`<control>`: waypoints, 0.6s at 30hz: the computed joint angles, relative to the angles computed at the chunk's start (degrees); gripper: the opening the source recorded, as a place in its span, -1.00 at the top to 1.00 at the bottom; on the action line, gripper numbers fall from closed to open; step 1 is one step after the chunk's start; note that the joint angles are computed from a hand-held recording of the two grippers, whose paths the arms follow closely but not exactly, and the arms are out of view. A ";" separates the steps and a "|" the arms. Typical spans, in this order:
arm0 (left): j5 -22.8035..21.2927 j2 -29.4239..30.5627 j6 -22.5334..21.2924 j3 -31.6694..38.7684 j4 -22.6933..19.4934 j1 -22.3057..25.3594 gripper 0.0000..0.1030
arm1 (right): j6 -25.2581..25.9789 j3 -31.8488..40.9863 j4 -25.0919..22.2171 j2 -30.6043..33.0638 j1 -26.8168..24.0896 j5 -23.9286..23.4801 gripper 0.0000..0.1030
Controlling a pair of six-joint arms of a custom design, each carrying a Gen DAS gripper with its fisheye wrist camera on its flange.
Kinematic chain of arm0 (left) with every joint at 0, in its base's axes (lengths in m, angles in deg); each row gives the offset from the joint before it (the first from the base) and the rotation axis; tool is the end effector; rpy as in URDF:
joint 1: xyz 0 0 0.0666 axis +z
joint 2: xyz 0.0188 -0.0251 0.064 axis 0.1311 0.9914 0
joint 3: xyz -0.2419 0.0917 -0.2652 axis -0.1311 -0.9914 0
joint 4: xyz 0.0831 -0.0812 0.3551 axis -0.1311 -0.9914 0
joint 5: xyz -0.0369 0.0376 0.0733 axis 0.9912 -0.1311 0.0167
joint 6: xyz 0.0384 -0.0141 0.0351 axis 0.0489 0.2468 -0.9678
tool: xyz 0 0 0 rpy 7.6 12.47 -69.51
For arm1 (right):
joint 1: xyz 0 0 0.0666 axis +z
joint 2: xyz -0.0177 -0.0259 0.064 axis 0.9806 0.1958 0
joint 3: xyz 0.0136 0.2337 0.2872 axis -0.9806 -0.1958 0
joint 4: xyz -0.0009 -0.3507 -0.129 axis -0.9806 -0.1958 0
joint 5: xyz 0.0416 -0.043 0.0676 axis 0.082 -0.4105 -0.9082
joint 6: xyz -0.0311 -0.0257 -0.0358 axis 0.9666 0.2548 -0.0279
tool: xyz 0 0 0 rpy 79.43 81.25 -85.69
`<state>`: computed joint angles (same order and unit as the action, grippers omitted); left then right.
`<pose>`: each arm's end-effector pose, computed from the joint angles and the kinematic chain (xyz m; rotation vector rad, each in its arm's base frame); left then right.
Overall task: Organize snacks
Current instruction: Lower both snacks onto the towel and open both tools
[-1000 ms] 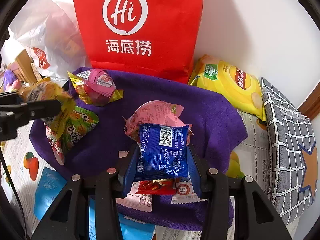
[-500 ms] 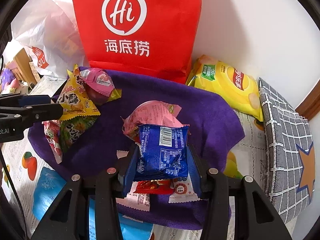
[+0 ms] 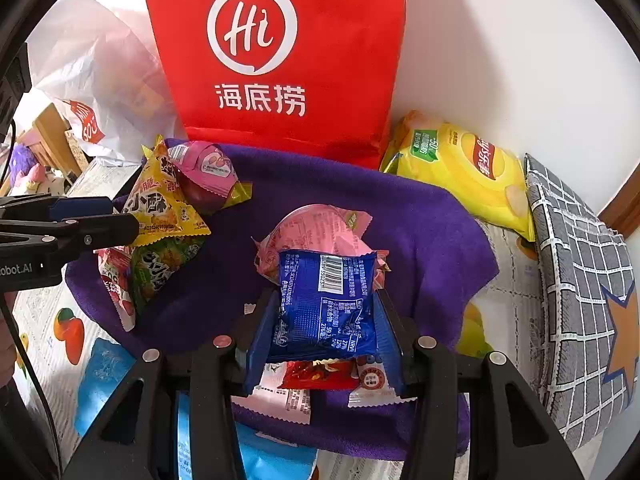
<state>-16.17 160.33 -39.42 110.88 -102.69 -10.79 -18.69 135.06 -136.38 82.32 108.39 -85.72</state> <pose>0.5249 -0.1732 0.5292 -0.1298 2.6510 -0.2083 0.5595 0.3180 0.4950 -0.6086 2.5394 0.1919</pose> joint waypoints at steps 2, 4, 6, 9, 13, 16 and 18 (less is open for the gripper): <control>0.08 0.06 0.00 0.22 -0.13 0.00 -0.06 | 0.06 1.08 -0.82 0.59 0.02 0.09 0.07; -0.06 0.03 -0.35 0.42 -0.17 -0.09 -0.09 | 0.12 1.14 -0.82 0.60 -0.02 0.05 0.06; -0.04 0.01 -0.80 0.69 -0.15 -0.20 -0.15 | -0.02 0.64 -0.32 0.26 -0.09 -0.10 -0.07; -0.58 -0.28 -1.05 0.73 0.37 -0.46 -0.29 | -0.61 -1.11 1.24 -0.95 -0.21 -0.32 -0.29; -0.35 -0.75 -0.81 0.57 1.14 -0.54 -0.41 | -1.15 0.51 0.24 -0.55 -0.28 -0.15 -0.32; 0.00 -1.74 -0.18 -0.25 2.80 -0.37 -0.42 | -1.49 1.14 0.08 -0.62 -0.31 -0.02 -0.36; 0.11 -2.44 -0.40 -0.83 4.01 -0.37 -0.48 | -1.76 0.79 0.69 -1.14 -0.31 0.16 -0.44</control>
<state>-16.06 157.89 -39.82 110.05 -98.69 -11.17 -20.45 135.86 -135.69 81.18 108.09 -85.55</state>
